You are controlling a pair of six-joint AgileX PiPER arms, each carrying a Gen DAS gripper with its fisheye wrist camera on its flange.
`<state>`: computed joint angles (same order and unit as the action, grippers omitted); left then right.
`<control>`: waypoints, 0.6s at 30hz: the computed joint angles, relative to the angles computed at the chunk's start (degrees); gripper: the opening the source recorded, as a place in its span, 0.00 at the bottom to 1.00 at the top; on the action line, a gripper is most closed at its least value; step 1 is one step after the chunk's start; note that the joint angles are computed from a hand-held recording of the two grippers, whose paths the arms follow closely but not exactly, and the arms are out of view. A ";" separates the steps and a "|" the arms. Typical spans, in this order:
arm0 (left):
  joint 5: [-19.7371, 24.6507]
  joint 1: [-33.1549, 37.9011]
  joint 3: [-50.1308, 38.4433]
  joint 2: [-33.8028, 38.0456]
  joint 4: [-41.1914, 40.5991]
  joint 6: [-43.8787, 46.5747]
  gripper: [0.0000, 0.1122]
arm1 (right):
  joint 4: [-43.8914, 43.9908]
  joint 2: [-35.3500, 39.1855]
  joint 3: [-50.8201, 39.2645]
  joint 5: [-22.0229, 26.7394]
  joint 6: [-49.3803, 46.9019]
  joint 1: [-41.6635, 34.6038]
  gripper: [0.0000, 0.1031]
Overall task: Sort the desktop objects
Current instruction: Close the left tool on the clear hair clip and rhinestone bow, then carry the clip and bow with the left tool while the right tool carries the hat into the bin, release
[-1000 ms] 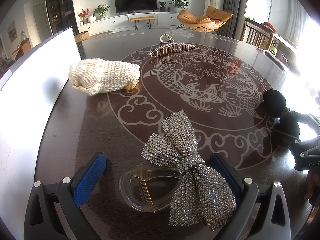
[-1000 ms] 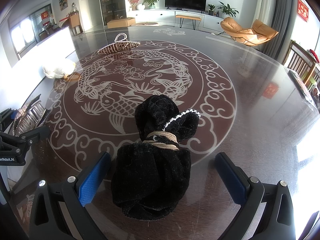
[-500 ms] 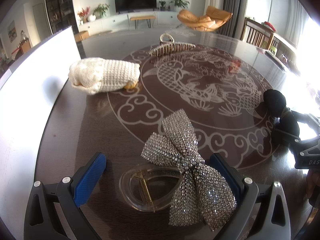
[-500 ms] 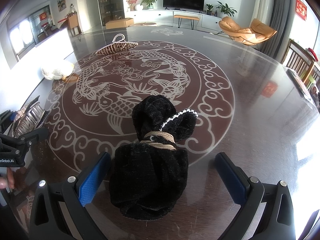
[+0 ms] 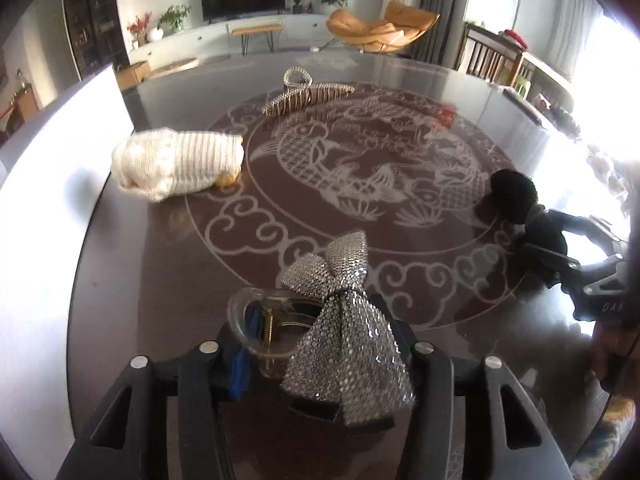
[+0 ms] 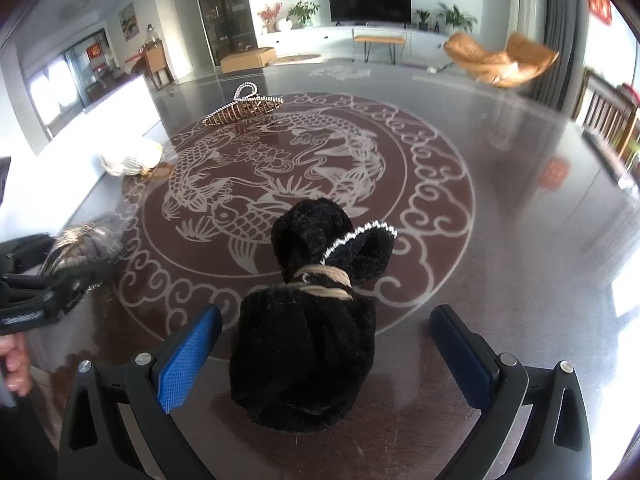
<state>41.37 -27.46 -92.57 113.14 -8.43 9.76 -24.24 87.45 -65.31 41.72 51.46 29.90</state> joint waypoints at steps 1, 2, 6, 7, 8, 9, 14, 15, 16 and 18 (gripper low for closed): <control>-0.66 0.32 1.26 -1.04 -1.23 1.30 0.43 | 2.47 -0.94 0.57 -0.80 -1.67 -1.04 1.00; -1.91 0.08 2.81 -2.25 -0.57 1.18 0.42 | 5.96 -1.91 1.23 -1.66 -3.48 -2.25 1.00; -5.02 0.52 7.78 -6.53 -1.15 2.00 0.42 | 14.59 -2.35 -0.28 -1.89 -8.94 -4.71 0.99; -5.10 1.02 8.30 -7.13 -2.69 2.55 0.42 | 14.29 -1.39 -1.64 -1.08 -8.65 -4.49 0.99; -4.91 1.57 8.65 -7.63 -4.32 3.29 0.42 | 14.82 0.31 -3.86 0.46 -9.46 -4.56 0.98; -4.54 2.05 8.82 -8.01 -5.64 3.82 0.42 | 14.54 3.43 -7.48 3.67 -9.90 -4.08 0.87; -5.04 5.33 13.84 -15.06 -12.29 7.67 0.42 | 8.76 8.93 -17.91 17.65 -9.51 -0.57 0.34; -4.86 6.16 14.45 -16.41 -13.69 8.36 0.42 | 7.79 8.90 -18.67 19.08 -8.97 0.21 0.34; -3.92 7.69 14.92 -18.02 -16.15 9.72 0.42 | 6.92 8.90 -19.50 20.19 -8.70 1.01 0.34; -2.23 10.20 14.94 -20.11 -19.40 11.72 0.42 | 7.43 8.63 -22.48 21.95 -8.87 2.24 0.34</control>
<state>39.14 -17.26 -77.62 93.03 -27.83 21.49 -16.81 96.08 -87.79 63.67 42.59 32.14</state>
